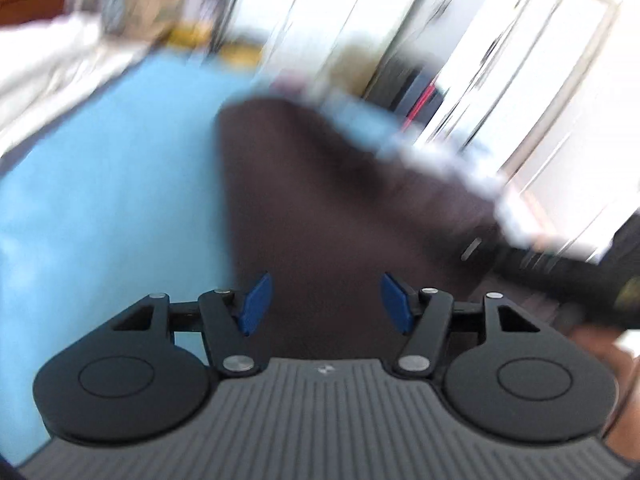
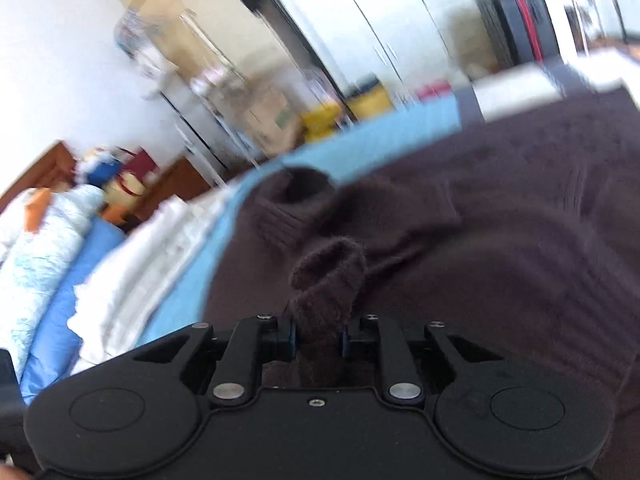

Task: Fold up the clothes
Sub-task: 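Lay the held sleeve across the sweater body with the right gripper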

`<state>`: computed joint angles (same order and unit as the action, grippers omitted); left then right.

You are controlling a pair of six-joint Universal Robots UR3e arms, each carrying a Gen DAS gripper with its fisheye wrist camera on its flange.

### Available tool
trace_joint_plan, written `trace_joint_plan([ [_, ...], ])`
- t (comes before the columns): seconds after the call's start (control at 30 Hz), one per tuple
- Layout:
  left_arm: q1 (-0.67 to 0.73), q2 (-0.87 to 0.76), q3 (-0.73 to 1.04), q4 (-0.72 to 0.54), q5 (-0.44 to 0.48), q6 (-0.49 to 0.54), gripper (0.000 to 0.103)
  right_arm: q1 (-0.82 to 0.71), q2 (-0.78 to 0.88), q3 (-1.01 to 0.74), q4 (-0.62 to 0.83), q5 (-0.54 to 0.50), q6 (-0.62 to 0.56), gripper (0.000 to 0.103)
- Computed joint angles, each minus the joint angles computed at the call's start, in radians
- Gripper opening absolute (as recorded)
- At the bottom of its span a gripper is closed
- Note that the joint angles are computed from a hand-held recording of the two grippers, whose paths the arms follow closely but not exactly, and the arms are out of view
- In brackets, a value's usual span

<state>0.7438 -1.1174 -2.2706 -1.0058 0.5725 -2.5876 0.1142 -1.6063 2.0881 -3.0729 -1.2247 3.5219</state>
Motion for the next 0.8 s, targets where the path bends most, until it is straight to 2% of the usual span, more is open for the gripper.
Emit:
trace_joint_plan([
  [0.1,0.076,0.037,0.011,-0.263,-0.18,0.129,0.059,0.069,-0.113,0.03,0.09,-0.113,-0.033,0.021],
  [0.13,0.051,0.009,0.019,-0.251,-0.148,0.139,0.059,0.095,-0.136,0.037,0.121,-0.154,-0.028,0.021],
  [0.17,0.008,-0.027,0.018,-0.163,-0.091,0.095,0.059,0.114,-0.131,0.026,0.161,-0.189,-0.032,0.021],
  [0.23,-0.119,-0.139,0.035,0.053,0.093,-0.045,0.06,0.138,-0.086,0.013,0.196,-0.243,-0.04,0.021],
  [0.27,-0.179,-0.193,0.055,0.115,0.183,-0.099,0.06,0.124,-0.08,0.031,0.183,-0.223,-0.037,0.021],
  [0.33,-0.206,-0.206,0.037,0.2,0.212,-0.118,0.06,0.089,-0.082,0.077,0.137,-0.17,-0.028,0.022],
  [0.47,-0.233,-0.206,0.066,0.201,0.265,-0.114,0.06,0.056,-0.098,0.091,0.124,-0.12,-0.051,0.023],
  [0.57,-0.25,-0.226,0.064,0.25,0.271,-0.147,0.06,0.038,-0.114,0.131,0.071,-0.094,-0.052,0.022],
  [0.63,-0.22,-0.171,0.048,0.215,0.241,-0.142,0.06,0.045,-0.128,0.154,-0.006,-0.083,-0.066,0.022],
  [0.7,-0.154,-0.094,0.024,0.154,0.186,-0.103,0.06,0.031,-0.171,0.161,-0.033,-0.011,-0.105,0.023],
  [0.77,-0.094,-0.036,0.017,0.089,0.154,-0.055,0.062,0.003,-0.211,0.141,0.042,0.068,-0.126,0.022],
  [0.8,-0.082,-0.034,0.026,0.068,0.154,-0.043,0.062,0.007,-0.211,0.125,0.082,0.067,-0.129,0.022],
])
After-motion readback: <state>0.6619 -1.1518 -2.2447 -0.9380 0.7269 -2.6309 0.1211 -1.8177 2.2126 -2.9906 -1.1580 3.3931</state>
